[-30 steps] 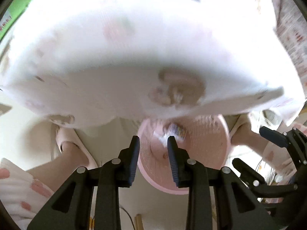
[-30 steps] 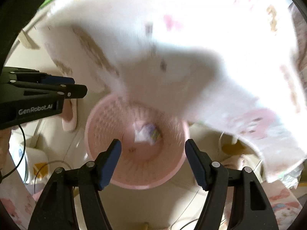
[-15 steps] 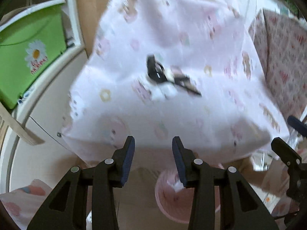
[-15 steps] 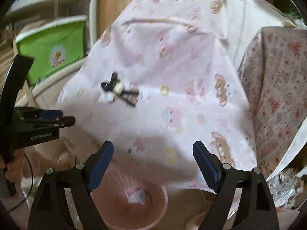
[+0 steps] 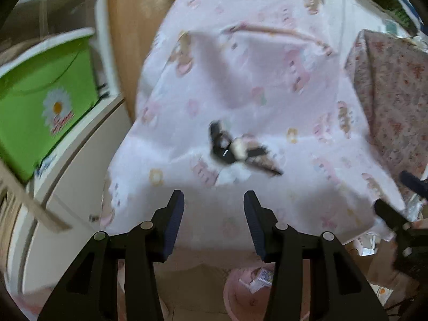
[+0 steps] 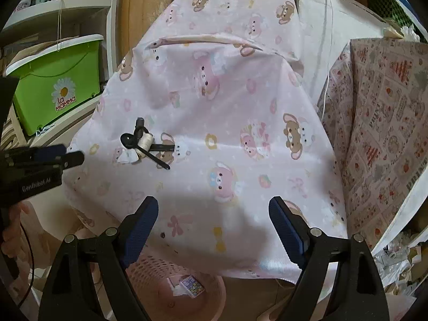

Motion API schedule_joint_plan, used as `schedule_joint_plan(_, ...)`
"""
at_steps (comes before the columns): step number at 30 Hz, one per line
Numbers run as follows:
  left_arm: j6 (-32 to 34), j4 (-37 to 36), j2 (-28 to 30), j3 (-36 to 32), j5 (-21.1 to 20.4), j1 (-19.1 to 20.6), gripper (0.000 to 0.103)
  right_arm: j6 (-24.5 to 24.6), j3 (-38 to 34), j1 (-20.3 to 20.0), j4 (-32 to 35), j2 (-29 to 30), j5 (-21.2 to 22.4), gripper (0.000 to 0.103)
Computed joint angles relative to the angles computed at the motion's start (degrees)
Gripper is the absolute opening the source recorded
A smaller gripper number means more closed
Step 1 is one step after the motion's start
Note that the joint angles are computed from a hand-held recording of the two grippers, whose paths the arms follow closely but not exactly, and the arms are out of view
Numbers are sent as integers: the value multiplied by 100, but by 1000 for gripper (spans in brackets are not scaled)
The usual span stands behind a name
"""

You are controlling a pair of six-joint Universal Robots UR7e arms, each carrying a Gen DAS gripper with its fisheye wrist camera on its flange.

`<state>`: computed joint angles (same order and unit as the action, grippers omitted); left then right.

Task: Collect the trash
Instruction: 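Raise both open tools back up to the table, then grasp the black scissors by the handle with the left tool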

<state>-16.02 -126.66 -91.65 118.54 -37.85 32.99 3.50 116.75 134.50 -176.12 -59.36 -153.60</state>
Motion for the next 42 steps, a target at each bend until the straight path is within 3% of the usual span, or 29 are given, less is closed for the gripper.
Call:
schedule_joint_plan(5, 1146, -853, 437, -485, 334, -62, 60, -630, -382, -38, -416, 187, -2, 86)
schedule_joint_plan(10, 1891, -1601, 853, -997, 481, 194, 75, -1488, -884, -71, -1130, 421, 24, 86)
schedule_joint_plan(11, 1923, -1655, 918, -1067, 546, 262, 83, -1576, -998, -85, -1185, 475, 0, 86)
schedule_joint_plan(13, 1872, -1777, 956, -1113, 577, 395, 91, -1358, -1259, -90, -1051, 577, -171, 86)
schedule_joint_plan(16, 1616, -1795, 932, -1066, 478, 621, 92, -925, -1316, -119, -1072, 543, 75, 88)
schedule_joint_plan(19, 1189, -1292, 884, -1005, 383, 831, 92, -982, -1312, -168, -1144, 622, 37, 88)
schedule_joint_plan(21, 861, -727, 873, -1079, 165, 979, 92, -1067, -1275, -242, -1086, 698, -104, 88)
schedule_joint_plan(25, 407, -66, 949, -1309, -490, 1270, 92, -791, -1090, -410, -930, 669, -208, 88)
schedule_joint_plan(26, 340, 6, 959, -1334, -603, 1320, 89, -719, -1044, -461, -869, 651, -252, 88)
schedule_joint_plan(33, 285, 175, 1191, -1593, -1617, 1549, 40, -284, -932, -655, -510, 509, -239, 88)
schedule_joint_plan(36, 420, -9, 1314, -1652, -1799, 1543, 30, -236, -925, -695, -386, 520, -212, 88)
schedule_joint_plan(42, 557, -129, 1633, -1831, -1683, 1539, 21, -522, -997, -703, -487, 652, -267, 88)
